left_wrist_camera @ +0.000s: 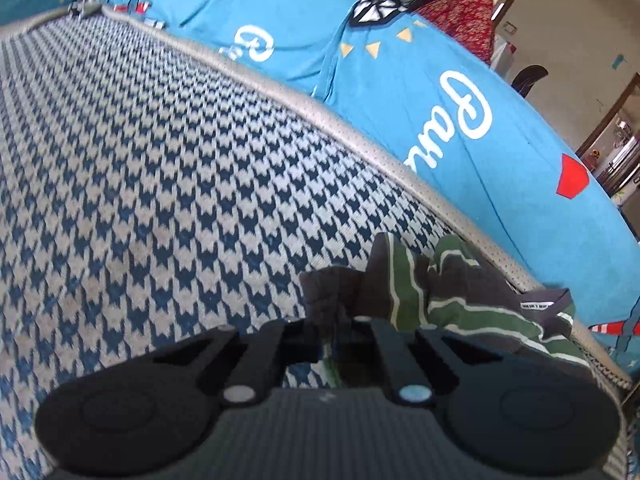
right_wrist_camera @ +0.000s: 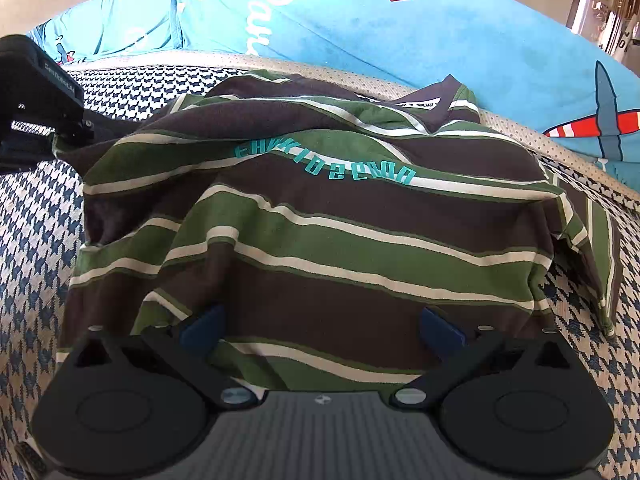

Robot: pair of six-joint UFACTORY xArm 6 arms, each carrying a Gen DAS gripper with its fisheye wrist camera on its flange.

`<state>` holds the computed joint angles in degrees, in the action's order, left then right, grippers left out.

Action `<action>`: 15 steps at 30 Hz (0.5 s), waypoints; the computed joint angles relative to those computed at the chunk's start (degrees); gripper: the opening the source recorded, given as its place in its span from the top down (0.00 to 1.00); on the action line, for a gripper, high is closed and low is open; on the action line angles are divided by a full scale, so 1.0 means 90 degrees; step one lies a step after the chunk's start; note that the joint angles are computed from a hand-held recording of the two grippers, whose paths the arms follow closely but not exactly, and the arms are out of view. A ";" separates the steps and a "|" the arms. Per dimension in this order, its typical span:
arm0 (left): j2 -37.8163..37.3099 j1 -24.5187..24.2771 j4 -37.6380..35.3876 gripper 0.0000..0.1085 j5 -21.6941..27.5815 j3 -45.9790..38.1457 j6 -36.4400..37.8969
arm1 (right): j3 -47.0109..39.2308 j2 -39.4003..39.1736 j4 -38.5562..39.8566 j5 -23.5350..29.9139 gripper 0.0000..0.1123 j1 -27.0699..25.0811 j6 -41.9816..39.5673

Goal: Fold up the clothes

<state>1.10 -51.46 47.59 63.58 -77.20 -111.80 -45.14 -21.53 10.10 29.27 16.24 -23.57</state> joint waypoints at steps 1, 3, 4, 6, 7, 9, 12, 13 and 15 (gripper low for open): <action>0.0176 -0.0157 0.0224 0.97 0.0393 -0.0296 0.0264 | 0.0000 -0.0002 -0.0006 0.0003 0.08 0.0001 0.0007; 0.0513 -0.0404 0.0582 0.97 0.0880 -0.0786 0.0715 | -0.0020 0.0012 0.0000 0.0021 0.08 0.0000 -0.0001; 0.0675 -0.0517 0.0752 0.97 0.1077 -0.1012 0.0943 | -0.0031 0.0021 0.0008 0.0030 0.08 -0.0002 -0.0011; 0.0947 -0.0753 0.1105 0.97 0.1415 -0.1367 0.1427 | -0.0061 0.0039 0.0025 0.0066 0.08 -0.0009 -0.0023; 0.1069 -0.0880 0.1319 0.97 0.1540 -0.1497 0.1737 | -0.0061 0.0039 0.0025 0.0066 0.08 -0.0009 -0.0023; 0.1256 -0.1073 0.1714 0.97 0.1599 -0.1660 0.2321 | -0.0065 0.0040 0.0027 0.0070 0.08 -0.0009 -0.0031; 0.1282 -0.1040 0.1617 0.97 0.0834 -0.1634 0.2998 | -0.0118 0.0073 0.0096 0.0136 0.08 -0.0028 -0.0102; 0.1216 -0.0970 0.1384 0.97 0.0455 -0.1527 0.3238 | -0.0139 0.0085 0.0121 0.0166 0.08 -0.0035 -0.0123; 0.1146 -0.0860 0.0861 0.94 -0.0080 -0.1392 0.3681 | -0.0146 0.0090 0.0128 0.0171 0.08 -0.0038 -0.0136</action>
<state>11.41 -59.20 55.33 62.86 -89.73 -78.67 -46.45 -20.72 11.26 30.80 15.90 -24.79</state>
